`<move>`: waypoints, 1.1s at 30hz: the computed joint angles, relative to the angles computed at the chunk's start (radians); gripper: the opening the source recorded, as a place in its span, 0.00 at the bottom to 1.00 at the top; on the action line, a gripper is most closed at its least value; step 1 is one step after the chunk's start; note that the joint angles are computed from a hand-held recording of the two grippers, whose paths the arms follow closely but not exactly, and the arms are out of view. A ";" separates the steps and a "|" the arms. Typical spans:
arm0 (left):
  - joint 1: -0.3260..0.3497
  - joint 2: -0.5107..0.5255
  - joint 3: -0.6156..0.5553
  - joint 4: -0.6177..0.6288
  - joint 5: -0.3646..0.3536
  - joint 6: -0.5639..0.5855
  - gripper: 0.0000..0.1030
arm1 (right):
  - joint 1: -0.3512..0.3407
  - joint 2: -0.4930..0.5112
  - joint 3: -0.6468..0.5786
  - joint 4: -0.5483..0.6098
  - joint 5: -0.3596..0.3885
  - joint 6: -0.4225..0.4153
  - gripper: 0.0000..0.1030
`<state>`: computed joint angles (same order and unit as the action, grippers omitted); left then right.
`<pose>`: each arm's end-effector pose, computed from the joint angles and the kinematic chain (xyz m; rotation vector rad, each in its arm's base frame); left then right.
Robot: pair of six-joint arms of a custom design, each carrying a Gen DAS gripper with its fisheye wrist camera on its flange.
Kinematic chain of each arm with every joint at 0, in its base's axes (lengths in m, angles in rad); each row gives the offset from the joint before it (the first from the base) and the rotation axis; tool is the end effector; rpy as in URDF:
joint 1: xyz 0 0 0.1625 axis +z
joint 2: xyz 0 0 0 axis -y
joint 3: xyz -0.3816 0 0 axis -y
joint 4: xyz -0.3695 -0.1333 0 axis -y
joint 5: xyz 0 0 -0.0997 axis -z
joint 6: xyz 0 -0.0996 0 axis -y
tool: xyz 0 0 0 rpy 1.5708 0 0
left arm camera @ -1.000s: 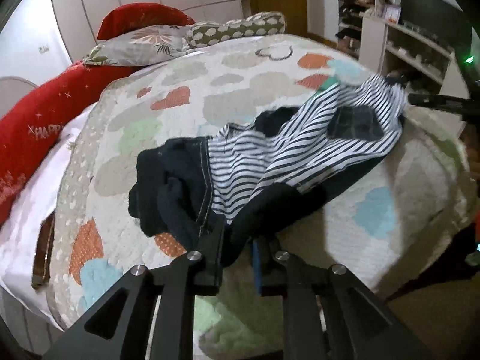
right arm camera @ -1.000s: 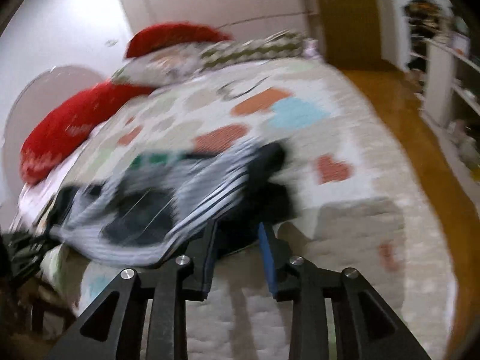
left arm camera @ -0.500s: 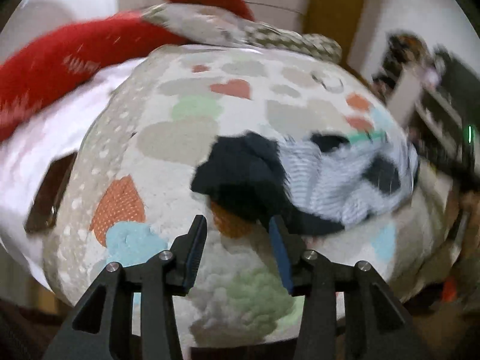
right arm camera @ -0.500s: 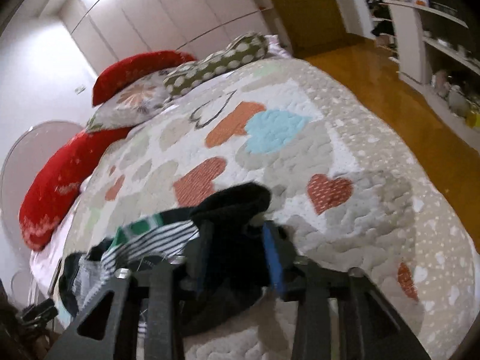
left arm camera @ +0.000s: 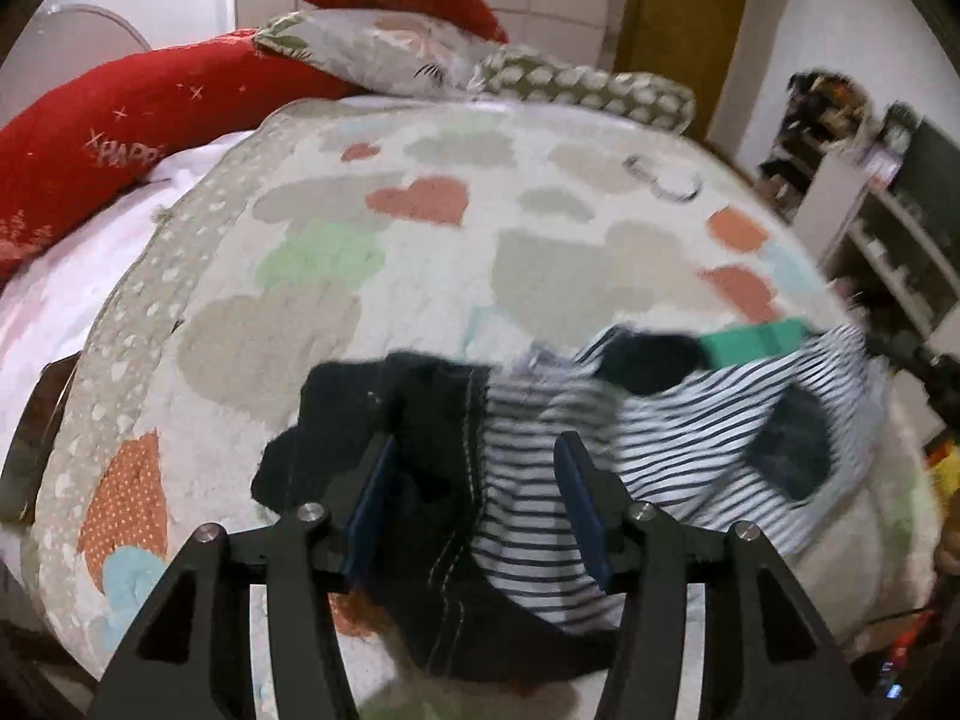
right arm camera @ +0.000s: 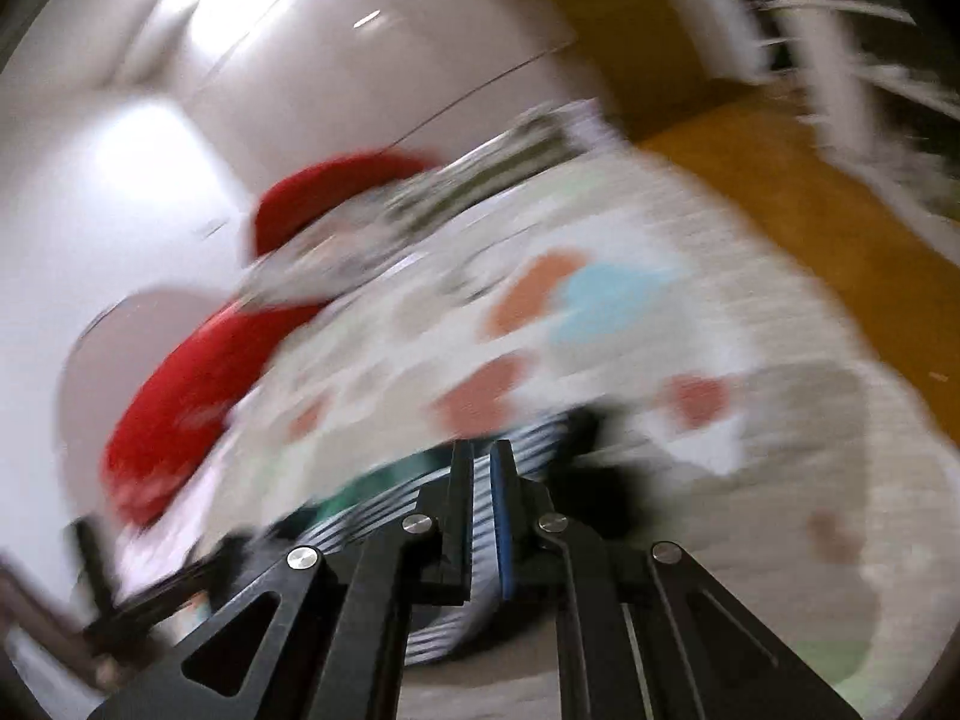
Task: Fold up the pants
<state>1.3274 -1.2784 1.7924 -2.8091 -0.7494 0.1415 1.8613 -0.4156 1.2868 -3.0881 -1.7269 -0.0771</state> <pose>0.0673 -0.5848 0.3615 0.0649 2.2431 -0.8869 0.3208 -0.6617 0.0153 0.4549 -2.8621 0.9885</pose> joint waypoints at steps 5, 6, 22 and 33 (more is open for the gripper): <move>0.028 0.011 0.035 -0.053 -0.001 0.059 0.51 | -0.009 0.089 -0.133 0.143 -0.194 0.058 0.07; 0.028 0.013 0.043 -0.075 0.002 0.079 0.51 | -0.027 0.077 -0.109 0.122 -0.211 0.089 0.05; 0.029 0.026 0.055 -0.128 0.000 0.108 0.56 | -0.064 0.101 -0.155 0.141 -0.119 0.169 0.29; -0.014 0.071 0.008 -0.074 0.018 0.085 0.56 | -0.085 -0.021 0.009 -0.013 -0.065 0.195 0.19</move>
